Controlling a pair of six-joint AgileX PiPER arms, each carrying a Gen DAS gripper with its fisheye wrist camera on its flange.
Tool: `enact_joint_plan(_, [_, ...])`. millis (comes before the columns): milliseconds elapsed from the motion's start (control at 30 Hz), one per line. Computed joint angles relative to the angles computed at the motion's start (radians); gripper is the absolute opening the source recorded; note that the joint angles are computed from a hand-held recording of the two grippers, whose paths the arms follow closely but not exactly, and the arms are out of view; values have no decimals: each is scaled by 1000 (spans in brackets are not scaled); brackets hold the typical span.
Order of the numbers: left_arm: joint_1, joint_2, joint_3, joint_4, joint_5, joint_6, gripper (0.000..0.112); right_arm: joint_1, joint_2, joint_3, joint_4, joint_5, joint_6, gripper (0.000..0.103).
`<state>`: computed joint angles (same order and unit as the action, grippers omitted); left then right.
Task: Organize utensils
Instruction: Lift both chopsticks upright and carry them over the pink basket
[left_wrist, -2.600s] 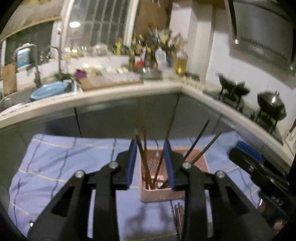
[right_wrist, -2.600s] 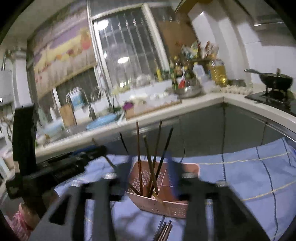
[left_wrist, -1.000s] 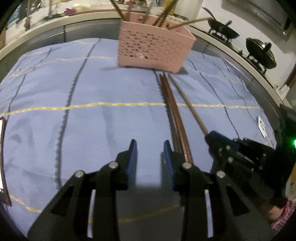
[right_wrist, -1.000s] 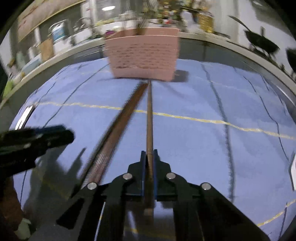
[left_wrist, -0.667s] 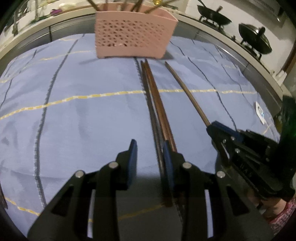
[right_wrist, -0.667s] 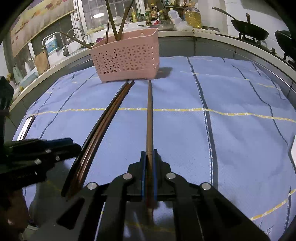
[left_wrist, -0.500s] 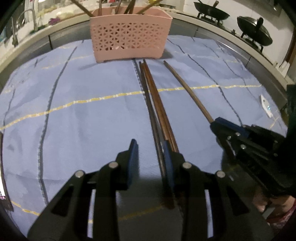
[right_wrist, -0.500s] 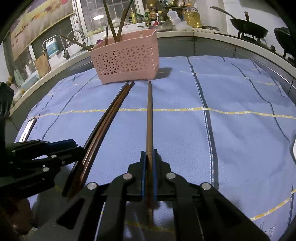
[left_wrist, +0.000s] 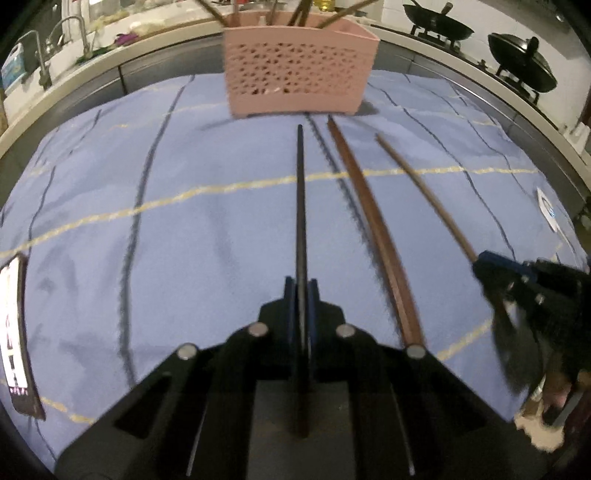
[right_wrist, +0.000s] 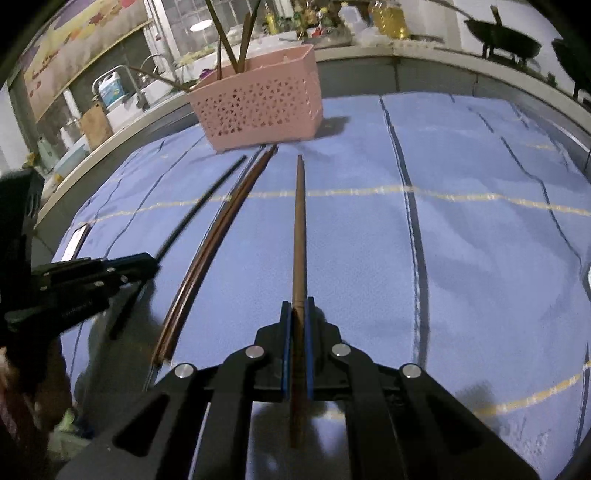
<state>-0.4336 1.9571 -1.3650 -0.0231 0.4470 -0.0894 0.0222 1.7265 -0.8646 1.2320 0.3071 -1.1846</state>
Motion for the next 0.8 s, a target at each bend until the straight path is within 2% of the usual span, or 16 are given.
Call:
enact_joint_plan(100, [50, -73, 121, -173, -34, 206, 7, -52, -38, 38, -78, 82, 13, 8])
enact_joint_plan(167, [58, -83, 135, -193, -27, 244, 7, -62, -55, 52, -127, 89, 33, 8])
enact_joint_plan(233, [56, -62, 91, -169, 8, 239, 9, -50, -49, 15, -272, 92, 155, 11])
enact_joint_plan(267, [48, -40, 50, -125, 27, 202, 14, -39, -40, -7, -332, 90, 211, 13])
enact_joint_plan(300, [43, -23, 18, -98, 43, 182, 18, -21, -23, -46, -419, 87, 301, 19])
enact_joint_plan(367, [18, 36, -86, -7, 79, 114, 34, 0, 20, -120, -510, 94, 397, 33])
enact_joint_plan(433, [-4, 116, -219, 98, 137, 42, 35, 25, 87, -230, -607, 120, 501, 49])
enact_joint_plan(567, [3, 265, -501, 79, 285, 72, 34, 60, 212, -446, -762, 188, 644, 51])
enact_joint_plan(600, [4, 285, -540, 80, 302, 69, 30, 70, 243, -502, -796, 210, 675, 51])
enact_joint_plan(667, [9, 329, -623, 56, 332, 94, 10, 86, 281, -570, -842, 226, 709, 41])
enact_joint_plan(700, [9, 341, -648, 42, 349, 101, 6, 98, 293, -588, -883, 214, 737, 21])
enact_joint_plan(733, [7, 354, -678, 42, 371, 98, 5, 102, 302, -601, -883, 210, 731, 5])
enact_joint_plan(800, [6, 367, -710, 36, 395, 103, 5, 90, 325, -646, -837, 263, 710, 5])
